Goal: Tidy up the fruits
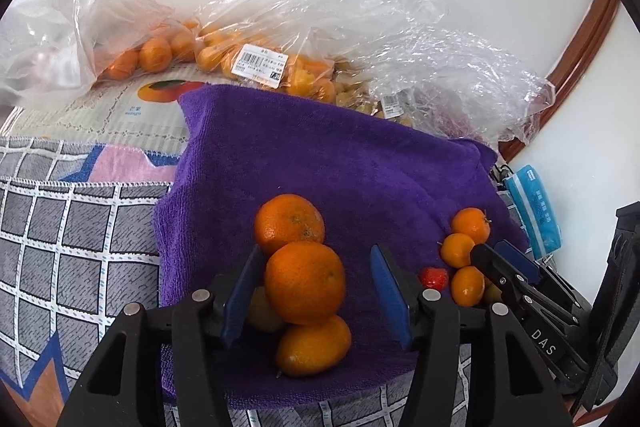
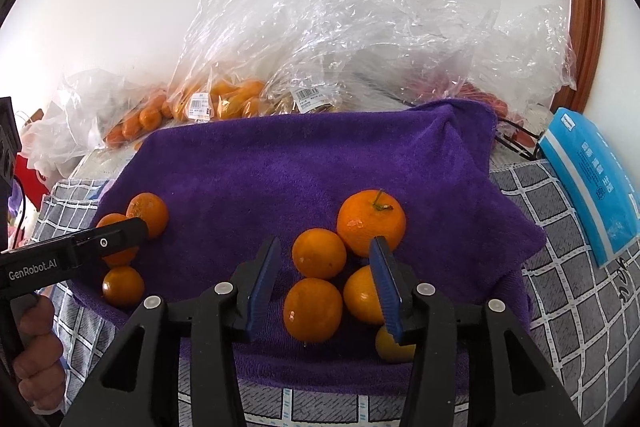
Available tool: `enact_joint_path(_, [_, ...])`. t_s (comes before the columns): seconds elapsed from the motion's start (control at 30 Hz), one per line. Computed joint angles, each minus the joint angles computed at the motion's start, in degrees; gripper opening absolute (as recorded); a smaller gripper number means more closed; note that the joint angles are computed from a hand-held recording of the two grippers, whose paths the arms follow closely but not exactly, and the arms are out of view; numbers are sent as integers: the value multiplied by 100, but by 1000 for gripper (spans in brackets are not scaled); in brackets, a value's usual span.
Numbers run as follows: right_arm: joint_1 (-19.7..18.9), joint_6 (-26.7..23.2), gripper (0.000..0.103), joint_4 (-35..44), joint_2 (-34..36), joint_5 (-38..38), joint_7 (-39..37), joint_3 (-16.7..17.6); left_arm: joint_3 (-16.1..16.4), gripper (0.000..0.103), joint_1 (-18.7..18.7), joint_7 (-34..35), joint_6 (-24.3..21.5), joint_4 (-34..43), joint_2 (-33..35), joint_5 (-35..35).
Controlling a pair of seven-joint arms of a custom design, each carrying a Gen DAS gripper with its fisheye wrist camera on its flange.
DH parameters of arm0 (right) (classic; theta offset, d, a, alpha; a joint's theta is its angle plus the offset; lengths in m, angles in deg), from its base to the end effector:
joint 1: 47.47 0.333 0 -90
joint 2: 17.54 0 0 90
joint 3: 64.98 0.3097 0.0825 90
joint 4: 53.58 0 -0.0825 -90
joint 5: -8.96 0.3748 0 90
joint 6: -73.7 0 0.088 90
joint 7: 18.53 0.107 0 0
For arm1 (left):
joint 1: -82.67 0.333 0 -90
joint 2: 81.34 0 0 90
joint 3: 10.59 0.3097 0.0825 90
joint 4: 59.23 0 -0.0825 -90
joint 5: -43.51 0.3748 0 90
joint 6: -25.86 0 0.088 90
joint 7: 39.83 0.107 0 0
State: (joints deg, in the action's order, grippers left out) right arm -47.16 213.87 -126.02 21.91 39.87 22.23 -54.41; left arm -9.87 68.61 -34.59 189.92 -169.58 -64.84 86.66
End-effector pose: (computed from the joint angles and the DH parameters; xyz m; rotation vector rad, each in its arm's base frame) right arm 0.7595 0.1050 0.4101 -2.1748 1.0878 -0.2504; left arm 0.6161 -0.1855 0.4037 -2.3072 1.2428 -0.8728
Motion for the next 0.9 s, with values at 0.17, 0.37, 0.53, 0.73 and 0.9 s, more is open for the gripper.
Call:
enact_joint_path(0.17, [-9, -13, 57, -127, -182, 19, 146, -46, 44, 65, -74, -316, 27, -125, -217, 371])
enact_joint_path(0.37, [-41, -47, 60, -383, -571, 42, 457, -143, -216, 70, -16, -547, -388, -307, -637, 718])
enact_joint_path(0.53, [-182, -25, 69, -891, -1118, 300, 500, -196, -564, 70, 37, -763, -935, -451, -1029, 1051])
enact_joint_path(0.73, [-230, -99, 72, -1644, -1870, 438, 269, -399, -1088, 72, -45, -832, -2129, -556, -1477, 1283])
enact_joint_path(0.9, [-208, 37, 72, -2414, -2578, 630, 7, -635, -1360, 76, -53, -1091, -2329, -764, -1805, 1322])
